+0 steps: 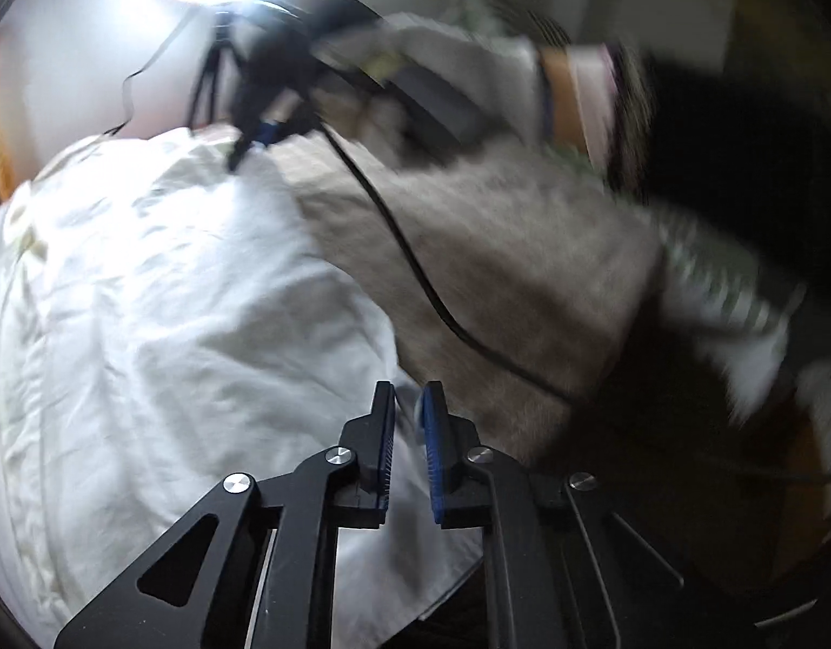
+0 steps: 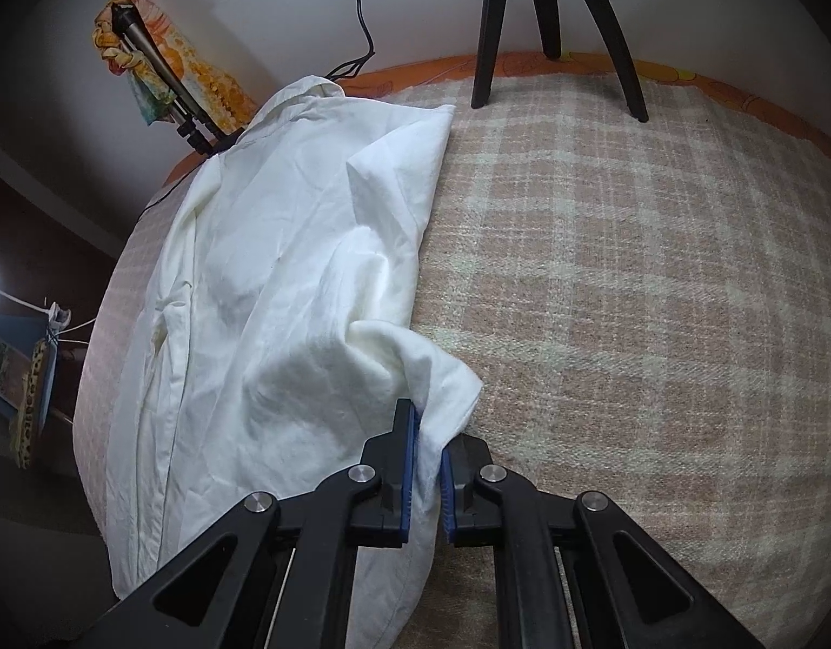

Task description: Fold small clothes

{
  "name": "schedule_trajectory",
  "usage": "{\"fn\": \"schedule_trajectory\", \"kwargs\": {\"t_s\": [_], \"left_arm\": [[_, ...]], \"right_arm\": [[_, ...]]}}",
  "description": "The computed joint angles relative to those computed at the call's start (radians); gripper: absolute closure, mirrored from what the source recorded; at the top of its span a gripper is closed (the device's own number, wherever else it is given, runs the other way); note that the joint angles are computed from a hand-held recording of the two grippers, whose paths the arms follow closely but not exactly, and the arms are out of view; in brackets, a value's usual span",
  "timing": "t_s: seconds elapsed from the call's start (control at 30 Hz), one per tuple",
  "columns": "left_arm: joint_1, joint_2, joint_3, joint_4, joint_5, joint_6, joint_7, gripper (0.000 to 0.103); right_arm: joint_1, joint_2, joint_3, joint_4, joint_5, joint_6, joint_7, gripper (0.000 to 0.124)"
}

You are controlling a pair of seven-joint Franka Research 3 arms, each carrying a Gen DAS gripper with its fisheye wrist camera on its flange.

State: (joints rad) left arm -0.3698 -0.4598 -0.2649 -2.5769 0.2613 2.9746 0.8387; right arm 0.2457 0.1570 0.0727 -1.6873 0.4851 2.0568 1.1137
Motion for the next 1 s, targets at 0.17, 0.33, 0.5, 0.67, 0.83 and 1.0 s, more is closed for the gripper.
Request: {"fn": "schedule_trajectory", "kwargs": {"t_s": [0.17,0.33,0.5,0.67,0.83,1.0], "left_arm": [[-0.004,-0.075,0.004,-0.05,-0.021,0.03,-0.046,0.098],[-0.038,-0.043,0.007,-0.037,-0.018,0.016,-0.02,0.098],[-0.045,-0.037,0.003,-0.022,-0.006,-0.006,0.002,0.094],[-0.115,-0.098,0.11,-0.027,-0.074,-0.044,0.086,0.067],[-0.188,-0.1,0.265,0.058,-0.216,-0.145,0.265,0.049],[-0.197,0.048,0.377,0.292,-0.343,-0.314,0.432,0.049]], "right_arm": [[0.01,-0.032,0.003,-0.04,-0.005,0.053,-0.003,0.123],[0.021,-0.043,0.005,-0.032,-0.024,0.057,0.017,0.115],[-0.007,-0.114,-0.012,-0.109,0.041,0.02,-0.041,0.085],[-0.051,-0.299,-0.07,-0.339,0.184,-0.022,-0.116,0.085],[-0.074,-0.512,-0.128,-0.578,0.269,-0.085,-0.16,0.085],[-0.08,-0.698,-0.153,-0.762,0.317,-0.136,-0.167,0.082]]}}
